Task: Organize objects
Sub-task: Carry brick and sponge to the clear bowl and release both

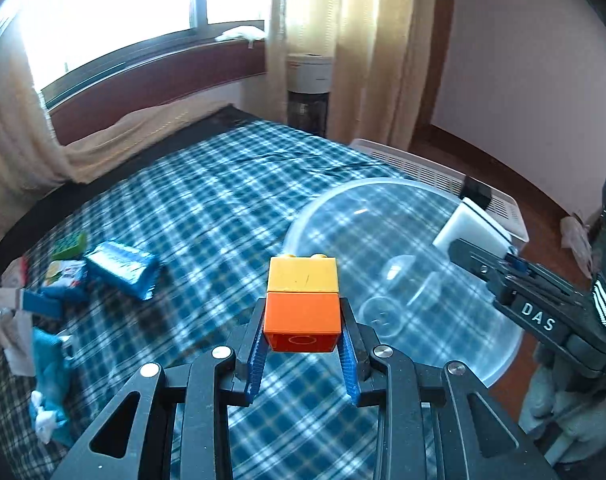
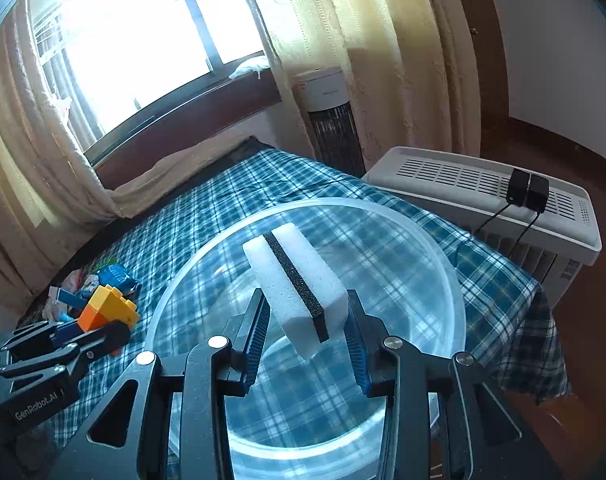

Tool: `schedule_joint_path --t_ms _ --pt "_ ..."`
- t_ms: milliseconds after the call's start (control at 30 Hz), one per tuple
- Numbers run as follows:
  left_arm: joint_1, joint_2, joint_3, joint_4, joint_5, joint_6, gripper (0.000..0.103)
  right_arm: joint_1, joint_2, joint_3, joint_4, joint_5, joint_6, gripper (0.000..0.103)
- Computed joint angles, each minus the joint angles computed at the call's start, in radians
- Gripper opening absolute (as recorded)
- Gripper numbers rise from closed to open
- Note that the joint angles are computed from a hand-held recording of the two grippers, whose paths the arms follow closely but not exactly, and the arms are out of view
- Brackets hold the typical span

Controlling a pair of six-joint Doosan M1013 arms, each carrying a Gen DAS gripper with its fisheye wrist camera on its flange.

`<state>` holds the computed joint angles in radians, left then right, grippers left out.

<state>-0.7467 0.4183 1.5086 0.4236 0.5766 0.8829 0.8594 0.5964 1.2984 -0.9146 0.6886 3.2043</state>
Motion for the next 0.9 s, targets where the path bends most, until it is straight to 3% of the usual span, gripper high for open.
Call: schedule_joint_path --t_ms 400,433,500,633,900 --pt "-0.002 0.038 -0.050 -0.098 -0.012 0.115 0.035 -0.019 0.007 -0.014 0.017 0.019 -0.019 0.039" --pt "0.000 0.039 -0.052 -0.112 -0.016 0.125 0.037 -0.020 0.009 -0.016 0.018 0.021 -0.021 0.039" --pt "0.003 0.040 -0.052 -0.111 -0.020 0.113 0.065 -0.022 0.012 -0.021 0.026 0.025 -0.025 0.042" --pt "0.006 0.031 -0.037 -0.045 -0.030 0.050 0.069 -0.026 0.014 -0.021 0.028 0.030 -0.013 0.055" --pt "0.011 0.008 -0.012 0.072 -0.027 -0.081 0.083 -0.021 0.016 -0.034 0.013 0.034 -0.021 0.055"
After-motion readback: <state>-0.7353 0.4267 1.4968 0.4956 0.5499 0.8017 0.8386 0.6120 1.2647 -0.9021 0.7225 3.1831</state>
